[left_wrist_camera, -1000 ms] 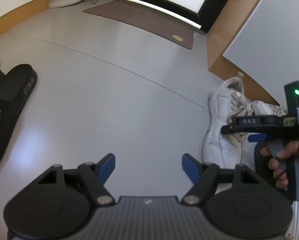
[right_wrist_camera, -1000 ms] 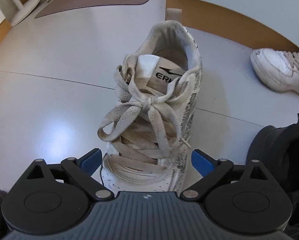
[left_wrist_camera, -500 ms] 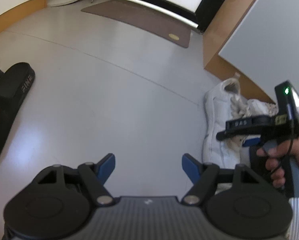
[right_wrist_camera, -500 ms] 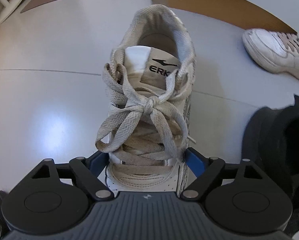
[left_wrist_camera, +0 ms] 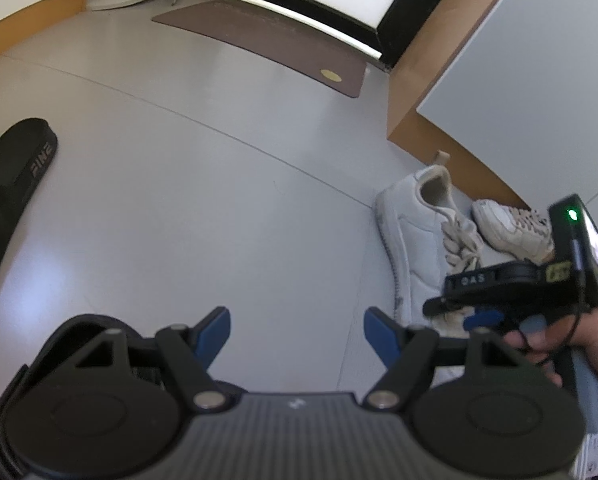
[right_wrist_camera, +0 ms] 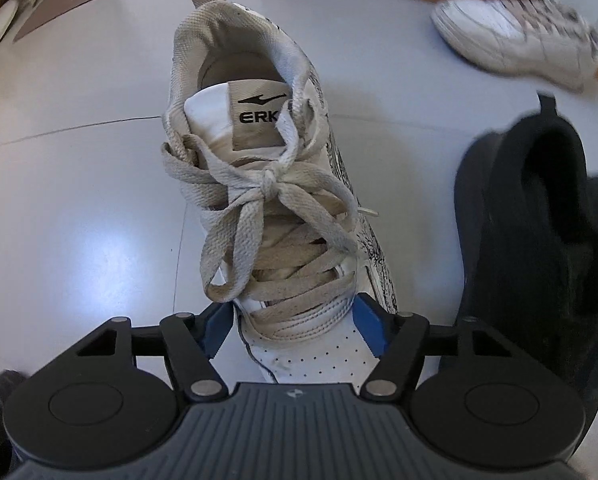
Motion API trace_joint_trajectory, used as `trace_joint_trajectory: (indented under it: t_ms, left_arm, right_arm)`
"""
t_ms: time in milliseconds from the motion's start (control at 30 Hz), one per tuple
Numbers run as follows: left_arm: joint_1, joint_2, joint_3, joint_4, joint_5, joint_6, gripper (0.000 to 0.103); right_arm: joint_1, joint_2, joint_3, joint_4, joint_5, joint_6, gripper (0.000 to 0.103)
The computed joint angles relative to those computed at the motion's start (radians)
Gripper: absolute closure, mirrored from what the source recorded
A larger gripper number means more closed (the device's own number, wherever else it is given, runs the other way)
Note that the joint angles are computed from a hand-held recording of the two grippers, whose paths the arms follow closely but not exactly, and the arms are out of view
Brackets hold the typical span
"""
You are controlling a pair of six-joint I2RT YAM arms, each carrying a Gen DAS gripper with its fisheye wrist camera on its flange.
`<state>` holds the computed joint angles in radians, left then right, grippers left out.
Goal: Organize scattered shoes
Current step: 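Carry the patterned white sneaker with the right gripper toward the black sneaker pair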
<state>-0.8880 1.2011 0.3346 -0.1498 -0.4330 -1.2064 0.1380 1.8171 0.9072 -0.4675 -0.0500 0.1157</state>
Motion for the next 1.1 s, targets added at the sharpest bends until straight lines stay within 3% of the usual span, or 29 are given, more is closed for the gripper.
trace_joint_trajectory:
  t_ms: [133, 233, 333, 400, 433, 467, 500, 633, 800, 833, 867, 900, 1100]
  left_arm:
    - [0.019, 0.017, 0.002, 0.027, 0.012, 0.012, 0.027]
    - [0.017, 0.025, 0.004, 0.038, 0.015, 0.013, 0.027]
    - [0.012, 0.025, 0.000, 0.051, 0.018, 0.012, 0.027]
    - [0.026, 0.038, 0.000, 0.068, 0.028, 0.029, 0.027]
    - [0.026, 0.037, -0.001, 0.067, 0.029, 0.028, 0.027]
    - [0.029, 0.033, -0.003, 0.066, 0.032, 0.029, 0.027]
    - [0.032, 0.030, -0.005, 0.065, 0.036, 0.031, 0.027]
    - [0.043, 0.011, -0.016, 0.045, 0.039, 0.022, 0.027]
    - [0.046, 0.002, -0.022, 0.035, 0.034, 0.024, 0.027]
    - [0.043, 0.002, -0.022, 0.033, 0.031, 0.021, 0.027]
    - [0.042, 0.006, -0.020, 0.030, 0.028, 0.017, 0.027]
    - [0.041, 0.011, -0.019, 0.033, 0.030, 0.016, 0.026]
    - [0.028, 0.013, -0.019, 0.040, 0.027, 0.014, 0.026]
  right_arm:
    - [0.008, -0.031, -0.011, -0.034, 0.010, 0.065, 0.048]
    - [0.029, -0.053, -0.033, -0.039, 0.034, 0.100, 0.048]
    - [0.067, -0.062, -0.039, -0.045, 0.075, 0.056, 0.047]
    - [0.091, -0.080, -0.066, 0.003, 0.108, -0.022, 0.030]
    - [0.098, -0.086, -0.078, 0.028, 0.118, -0.052, 0.009]
    - [0.113, -0.097, -0.108, 0.085, 0.153, -0.114, 0.002]
    - [0.118, -0.099, -0.128, 0.125, 0.175, -0.140, 0.002]
    - [0.061, -0.046, -0.111, 0.147, 0.079, -0.187, 0.002]
    - [0.001, -0.049, -0.130, 0.259, 0.007, -0.236, 0.002]
    - [-0.007, -0.034, -0.123, 0.271, -0.005, -0.245, 0.004]
    - [-0.018, -0.030, -0.126, 0.280, -0.025, -0.263, 0.015]
    - [-0.022, -0.033, -0.132, 0.288, -0.030, -0.269, 0.014]
    - [0.017, -0.062, -0.079, 0.140, 0.021, -0.099, 0.021]
